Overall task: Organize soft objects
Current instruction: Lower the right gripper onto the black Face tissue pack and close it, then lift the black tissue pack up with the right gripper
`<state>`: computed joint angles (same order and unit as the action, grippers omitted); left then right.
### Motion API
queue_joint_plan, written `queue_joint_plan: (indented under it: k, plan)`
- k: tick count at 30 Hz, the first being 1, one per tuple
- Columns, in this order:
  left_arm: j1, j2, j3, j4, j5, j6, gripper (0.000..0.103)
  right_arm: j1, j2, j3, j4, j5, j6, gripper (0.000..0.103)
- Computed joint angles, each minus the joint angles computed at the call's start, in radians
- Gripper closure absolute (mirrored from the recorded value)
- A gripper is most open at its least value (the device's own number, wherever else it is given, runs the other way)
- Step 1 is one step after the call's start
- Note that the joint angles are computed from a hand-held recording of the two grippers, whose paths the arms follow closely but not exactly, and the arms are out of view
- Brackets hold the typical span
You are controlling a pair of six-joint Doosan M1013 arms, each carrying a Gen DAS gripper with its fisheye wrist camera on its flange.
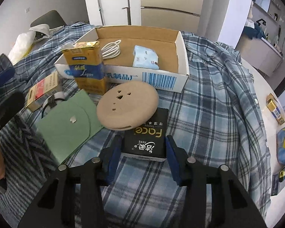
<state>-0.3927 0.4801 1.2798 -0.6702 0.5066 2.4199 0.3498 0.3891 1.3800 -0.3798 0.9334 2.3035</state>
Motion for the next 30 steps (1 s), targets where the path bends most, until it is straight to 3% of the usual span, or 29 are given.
queue_joint_plan:
  k: [3,6,11,15,19,24,30]
  plan:
    - [-0.001,-0.003,0.004,-0.016,0.0,0.026,0.0,0.012,-0.011,0.01,0.007,0.022,-0.021,0.057]
    - [-0.004,-0.005,0.007,-0.011,0.001,0.036,0.0,0.028,-0.013,0.012,-0.017,0.049,-0.052,0.04]
    - [-0.008,0.003,-0.006,0.022,0.032,0.022,0.0,0.038,0.001,-0.012,-0.102,0.072,-0.014,0.04]
    - [-0.018,0.026,-0.045,0.127,0.116,-0.039,0.0,0.022,0.02,-0.033,-0.075,0.088,-0.01,0.043]
    - [-0.034,0.042,-0.067,0.225,0.161,-0.08,0.0,0.003,0.022,-0.027,0.0,0.07,-0.023,0.057]
    - [-0.054,0.046,-0.069,0.284,0.201,-0.036,0.001,0.0,0.004,0.001,0.004,0.015,-0.008,0.058]
    - [-0.073,0.059,-0.085,0.356,0.265,-0.011,0.011,0.005,-0.029,0.044,-0.044,-0.052,0.076,0.058]
